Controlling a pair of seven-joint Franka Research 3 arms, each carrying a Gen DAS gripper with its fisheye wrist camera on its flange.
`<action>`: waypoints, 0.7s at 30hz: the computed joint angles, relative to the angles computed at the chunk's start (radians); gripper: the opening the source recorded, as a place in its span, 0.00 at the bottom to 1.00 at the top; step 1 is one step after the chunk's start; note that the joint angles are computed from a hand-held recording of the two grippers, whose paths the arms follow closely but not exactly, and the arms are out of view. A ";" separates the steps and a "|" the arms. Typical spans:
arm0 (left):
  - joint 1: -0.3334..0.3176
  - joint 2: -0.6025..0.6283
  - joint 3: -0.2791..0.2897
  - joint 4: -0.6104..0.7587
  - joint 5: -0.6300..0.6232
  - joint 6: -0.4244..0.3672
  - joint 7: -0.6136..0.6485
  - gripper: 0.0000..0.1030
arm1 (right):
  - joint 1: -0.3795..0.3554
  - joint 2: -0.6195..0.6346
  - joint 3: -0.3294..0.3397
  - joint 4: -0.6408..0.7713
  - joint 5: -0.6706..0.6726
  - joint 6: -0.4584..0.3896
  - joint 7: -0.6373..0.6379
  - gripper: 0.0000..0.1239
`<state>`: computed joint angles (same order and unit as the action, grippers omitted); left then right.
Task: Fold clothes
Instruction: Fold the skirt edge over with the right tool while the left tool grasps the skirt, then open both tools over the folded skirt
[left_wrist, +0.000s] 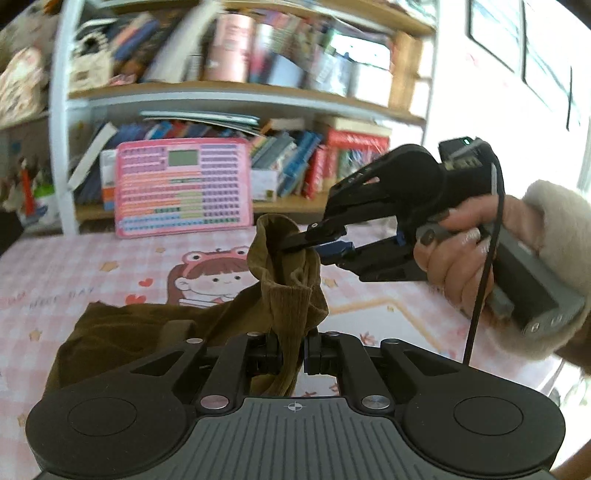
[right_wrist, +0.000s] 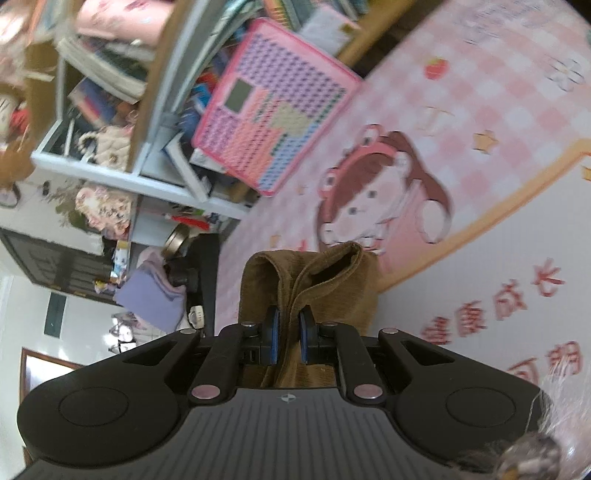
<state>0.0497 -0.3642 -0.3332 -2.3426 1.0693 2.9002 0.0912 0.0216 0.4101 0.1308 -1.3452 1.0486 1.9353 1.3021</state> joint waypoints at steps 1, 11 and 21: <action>0.007 -0.019 0.010 -0.018 0.004 0.023 -0.021 0.08 | 0.012 -0.013 0.004 -0.011 -0.004 0.020 -0.007 0.09; -0.098 -0.150 0.294 -0.238 -0.190 0.249 0.198 0.08 | 0.164 -0.106 0.020 -0.120 -0.081 0.240 -0.009 0.09; -0.388 -0.351 0.695 -0.421 -0.471 0.051 0.557 0.25 | 0.308 -0.080 0.056 -0.171 -0.249 0.393 0.083 0.33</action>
